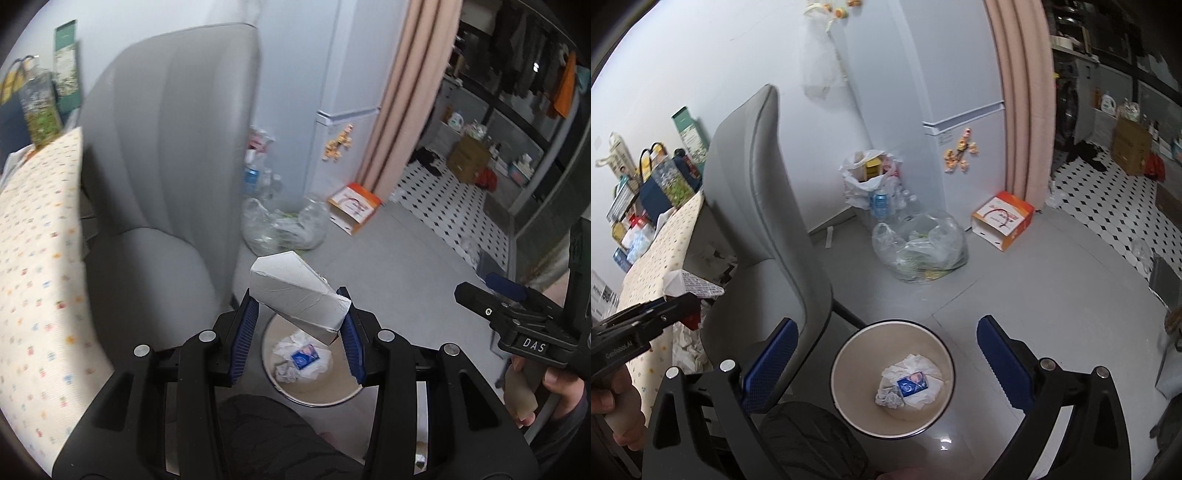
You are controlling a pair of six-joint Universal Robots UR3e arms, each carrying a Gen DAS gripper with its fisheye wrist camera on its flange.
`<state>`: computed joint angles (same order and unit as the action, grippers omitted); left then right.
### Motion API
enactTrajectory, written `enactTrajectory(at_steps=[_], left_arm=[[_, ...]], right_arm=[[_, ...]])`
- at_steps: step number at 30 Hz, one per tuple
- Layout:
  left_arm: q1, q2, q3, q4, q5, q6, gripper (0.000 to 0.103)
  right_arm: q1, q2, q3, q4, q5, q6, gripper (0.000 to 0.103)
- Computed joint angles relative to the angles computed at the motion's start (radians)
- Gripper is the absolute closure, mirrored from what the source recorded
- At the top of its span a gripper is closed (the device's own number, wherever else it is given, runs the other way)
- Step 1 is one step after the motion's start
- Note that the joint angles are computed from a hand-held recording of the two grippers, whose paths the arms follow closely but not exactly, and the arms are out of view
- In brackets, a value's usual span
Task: Collect trash
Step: 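Open the right gripper over the bin while the left gripper releases the white paper into it, then move both tools back from the bin to the table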
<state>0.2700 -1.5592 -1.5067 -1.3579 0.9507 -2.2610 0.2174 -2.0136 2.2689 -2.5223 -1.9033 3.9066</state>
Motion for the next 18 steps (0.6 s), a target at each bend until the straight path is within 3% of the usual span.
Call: enactTrajectory(at_steps=[4,5,6,8,18], left_arm=[[-0.061,-0.032,0.021,-0.007,0.019,-0.017,0.058],[-0.074,-0.036,0.026,-0.016,0.014,-0.013,0.052],[-0.079,-0.031,0.023,-0.023,0.009,-0.006,0.034],[-0.091,-0.015,0.001,0.001,0.005,-0.004,0.018],[-0.055,0.007,-0.009,0.031,0.017,-0.051,0.008]], right_arm=[[-0.032,-0.073,0.041,0.027,0.005,0.0,0.008],[-0.037,-0.092,0.054,0.032,0.006,0.004,0.008],[-0.047,-0.11,0.066,0.037,0.011,0.002,0.008],[-0.067,-0.143,0.089,0.043,0.025,-0.002,0.008],[-0.045,-0.102,0.09,-0.003,0.031,0.013,0.008]])
